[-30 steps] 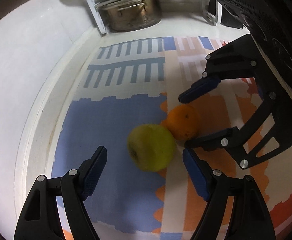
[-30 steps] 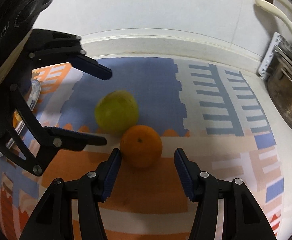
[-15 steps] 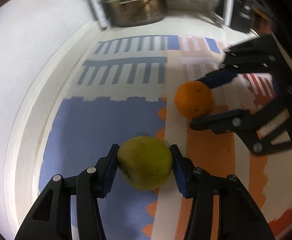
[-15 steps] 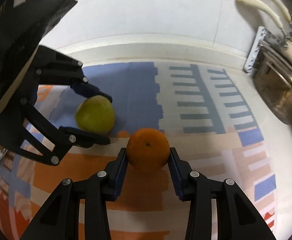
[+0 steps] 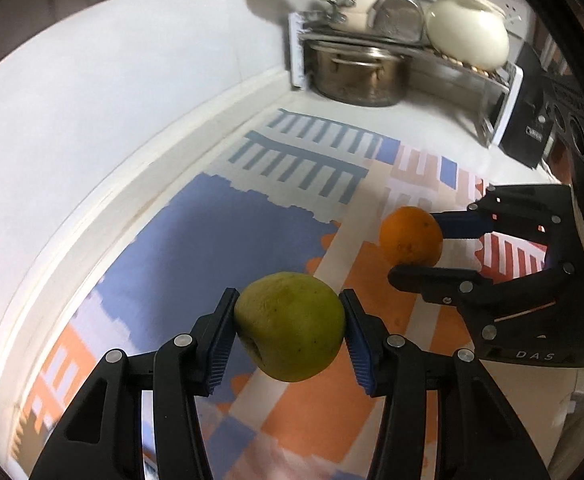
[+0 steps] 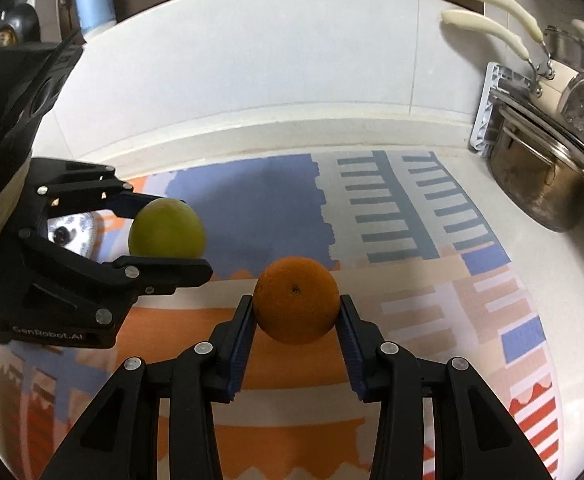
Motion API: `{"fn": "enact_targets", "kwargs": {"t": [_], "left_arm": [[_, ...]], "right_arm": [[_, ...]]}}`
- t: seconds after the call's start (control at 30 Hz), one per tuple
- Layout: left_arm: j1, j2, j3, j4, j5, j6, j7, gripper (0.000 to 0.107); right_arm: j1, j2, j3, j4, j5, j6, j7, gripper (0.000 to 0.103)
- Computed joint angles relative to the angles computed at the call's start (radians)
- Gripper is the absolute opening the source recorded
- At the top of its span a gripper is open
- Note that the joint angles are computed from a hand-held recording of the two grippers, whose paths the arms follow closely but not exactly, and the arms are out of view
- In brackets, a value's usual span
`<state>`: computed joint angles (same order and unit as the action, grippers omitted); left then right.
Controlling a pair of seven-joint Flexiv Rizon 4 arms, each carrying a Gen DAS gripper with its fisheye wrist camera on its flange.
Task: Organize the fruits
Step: 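Grasp the yellow-green pomelo with the left gripper while the right gripper grasps the orange, then carry the pomelo onto the plate and open the left gripper while the right gripper releases the orange there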
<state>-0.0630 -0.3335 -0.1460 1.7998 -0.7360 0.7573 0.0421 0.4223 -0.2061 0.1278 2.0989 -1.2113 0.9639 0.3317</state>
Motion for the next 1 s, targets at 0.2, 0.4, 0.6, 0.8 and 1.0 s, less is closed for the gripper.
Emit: {"fn": "enact_targets", "kwargs": {"t": [0.2, 0.4, 0.6, 0.8, 1.0], "left_arm": [[0.025, 0.056, 0.014, 0.060, -0.113, 0.009, 0.006, 0.049], [0.040, 0.096, 0.048, 0.106, -0.192, 0.028, 0.012, 0.049], [0.064, 0.131, 0.083, 0.150, -0.264, 0.043, 0.005, 0.049], [0.091, 0.166, 0.117, 0.191, -0.333, 0.056, 0.011, 0.049], [0.124, 0.194, 0.153, 0.230, -0.384, 0.079, 0.028, 0.049]], "right_arm": [[0.026, 0.007, 0.013, -0.020, -0.024, -0.040, 0.031, 0.041], [0.064, -0.001, 0.028, -0.062, -0.027, -0.079, 0.027, 0.041], [0.111, -0.029, 0.033, -0.118, -0.030, -0.105, 0.023, 0.042], [0.155, -0.061, 0.029, -0.172, -0.036, -0.115, 0.008, 0.042], [0.195, -0.116, 0.012, -0.240, -0.048, -0.087, -0.012, 0.042]]}}
